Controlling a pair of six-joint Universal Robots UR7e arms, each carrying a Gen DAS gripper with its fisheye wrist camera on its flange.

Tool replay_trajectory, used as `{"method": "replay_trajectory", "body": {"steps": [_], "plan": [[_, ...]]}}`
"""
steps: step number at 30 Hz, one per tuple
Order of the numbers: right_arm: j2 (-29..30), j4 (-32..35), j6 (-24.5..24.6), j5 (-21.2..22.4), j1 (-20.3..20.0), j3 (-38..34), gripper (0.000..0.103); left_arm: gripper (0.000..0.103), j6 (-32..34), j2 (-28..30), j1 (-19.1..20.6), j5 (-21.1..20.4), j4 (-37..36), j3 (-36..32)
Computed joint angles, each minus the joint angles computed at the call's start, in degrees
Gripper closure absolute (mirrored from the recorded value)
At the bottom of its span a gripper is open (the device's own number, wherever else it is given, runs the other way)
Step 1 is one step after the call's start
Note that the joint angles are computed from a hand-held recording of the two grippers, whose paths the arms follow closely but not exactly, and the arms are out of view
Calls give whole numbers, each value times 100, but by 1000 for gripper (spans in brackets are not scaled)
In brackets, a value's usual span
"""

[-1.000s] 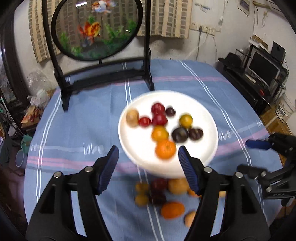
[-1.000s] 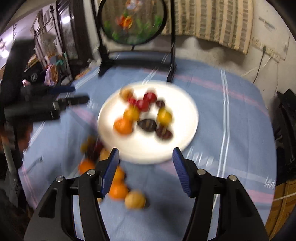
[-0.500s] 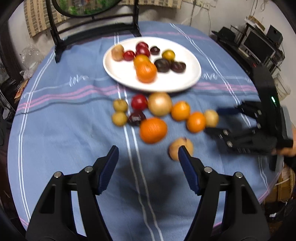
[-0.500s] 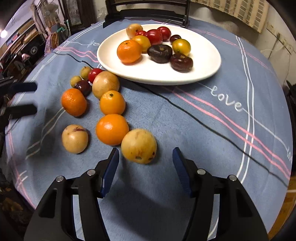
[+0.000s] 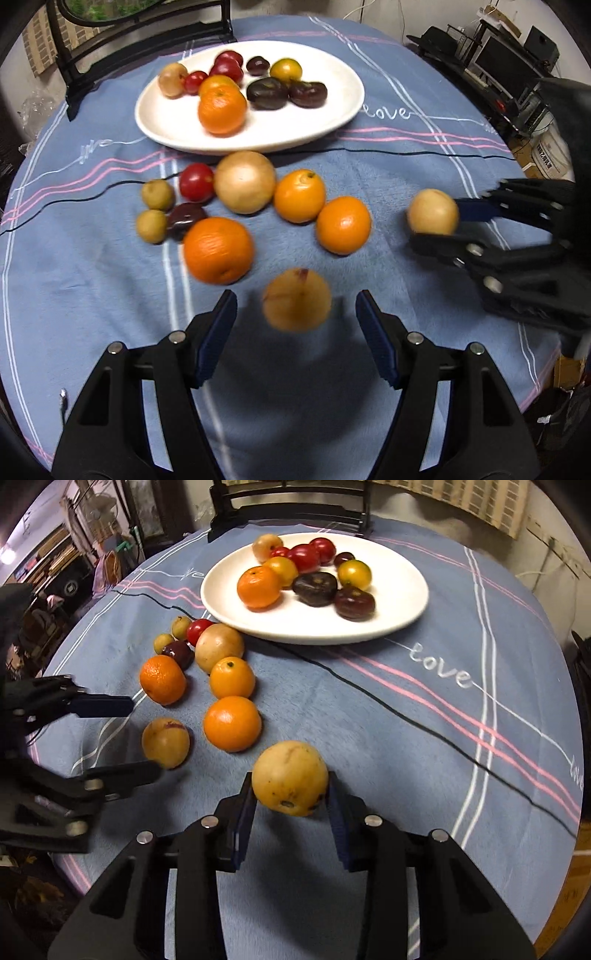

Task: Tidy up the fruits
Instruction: 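Grasp a pale yellow pear with the left tool while the right tool grasps another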

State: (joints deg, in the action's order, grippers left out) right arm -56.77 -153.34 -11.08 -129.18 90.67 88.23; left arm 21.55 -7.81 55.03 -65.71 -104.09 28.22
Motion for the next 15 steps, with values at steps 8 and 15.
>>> {"method": "replay_trajectory", "body": {"steps": [8, 15], "plan": [[-108, -233, 131, 76, 39, 240, 66, 61, -46, 75, 22, 84, 145, -156], [-85, -519, 344, 264, 121, 280, 66, 61, 232, -264, -46, 109, -560, 165]]}}
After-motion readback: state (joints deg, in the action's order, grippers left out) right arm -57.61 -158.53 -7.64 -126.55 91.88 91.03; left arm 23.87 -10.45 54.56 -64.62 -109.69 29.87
